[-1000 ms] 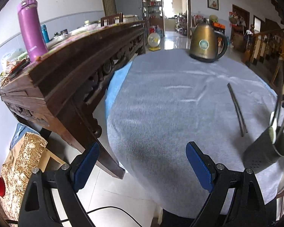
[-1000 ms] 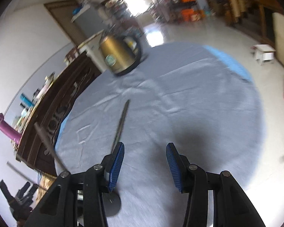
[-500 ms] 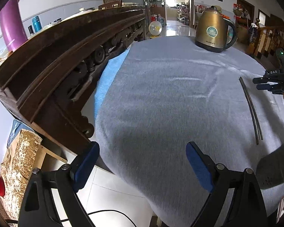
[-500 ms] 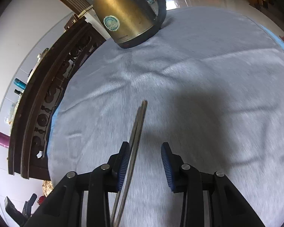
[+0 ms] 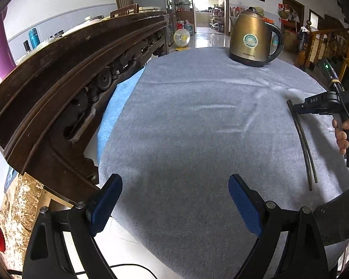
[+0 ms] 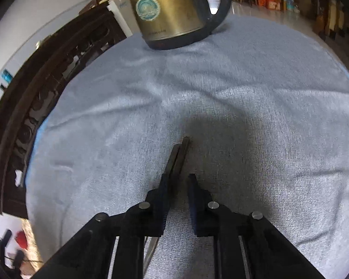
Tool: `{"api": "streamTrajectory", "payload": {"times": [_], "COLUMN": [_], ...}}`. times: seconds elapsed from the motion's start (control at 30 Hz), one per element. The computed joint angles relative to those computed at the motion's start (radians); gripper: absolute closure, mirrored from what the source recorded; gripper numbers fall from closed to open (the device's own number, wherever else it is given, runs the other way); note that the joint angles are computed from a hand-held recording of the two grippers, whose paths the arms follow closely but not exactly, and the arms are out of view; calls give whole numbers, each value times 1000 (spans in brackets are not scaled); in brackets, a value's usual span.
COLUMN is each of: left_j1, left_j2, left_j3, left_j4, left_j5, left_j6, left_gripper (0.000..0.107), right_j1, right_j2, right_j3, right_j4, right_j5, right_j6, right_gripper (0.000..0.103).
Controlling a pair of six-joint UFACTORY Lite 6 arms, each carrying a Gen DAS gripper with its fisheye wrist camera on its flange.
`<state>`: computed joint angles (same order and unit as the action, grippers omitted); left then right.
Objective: Organize utensils
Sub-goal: 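Move both tools to the last dark chopsticks lying on the cloth, then grasp a dark chopstick with the right tool while the left tool grasps another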
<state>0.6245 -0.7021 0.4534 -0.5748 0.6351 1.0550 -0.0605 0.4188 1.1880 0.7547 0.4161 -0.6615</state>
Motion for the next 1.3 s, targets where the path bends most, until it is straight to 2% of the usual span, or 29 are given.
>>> {"api": "streamTrajectory", "payload": {"times": [0.17, 0.3, 0.5, 0.6, 0.63, 0.73, 0.83, 0.93, 1.03, 1.07, 1.13, 1.3], "left_j1": [21, 13, -81, -185, -229, -339, -477, -590, -717, -751, -808, -936], "left_j2": [10, 10, -4, 40, 72, 211, 435, 681, 898, 957, 1034, 1233], "left_j3": [-2, 1, 32, 76, 98, 188, 348, 549, 749, 809, 888, 1128], "left_j4": [-11, -10, 12, 30, 30, 2, -20, -70, -16, 4, 47, 197], "left_j5": [7, 9, -11, -66, -87, -137, -149, -87, -64, -50, -40, 31], "left_j6": [13, 3, -69, -131, -147, -151, -183, -202, -340, -382, -453, -625], "left_gripper": [14, 14, 14, 14, 14, 14, 14, 14, 15, 19, 27, 28], "right_j1": [9, -13, 13, 45, 52, 36, -32, -89, -135, -152, -180, -228], "right_j2": [-5, -14, 81, 109, 112, 79, 7, -56, -124, -134, -147, -158], "right_j3": [8, 6, 151, 201, 209, 170, 68, -30, -112, -126, -139, -144], "right_j4": [-151, -172, -328, -447, -489, -483, -354, -305, -266, -251, -219, -200], "right_j5": [-10, 11, 56, 62, 67, 59, 31, 29, 42, 57, 80, 152], "right_j6": [129, 173, 406, 515, 543, 510, 342, 244, 158, 130, 81, 55], "right_gripper": [86, 86, 85, 86, 92, 95, 96, 96, 96, 96, 96, 96]}}
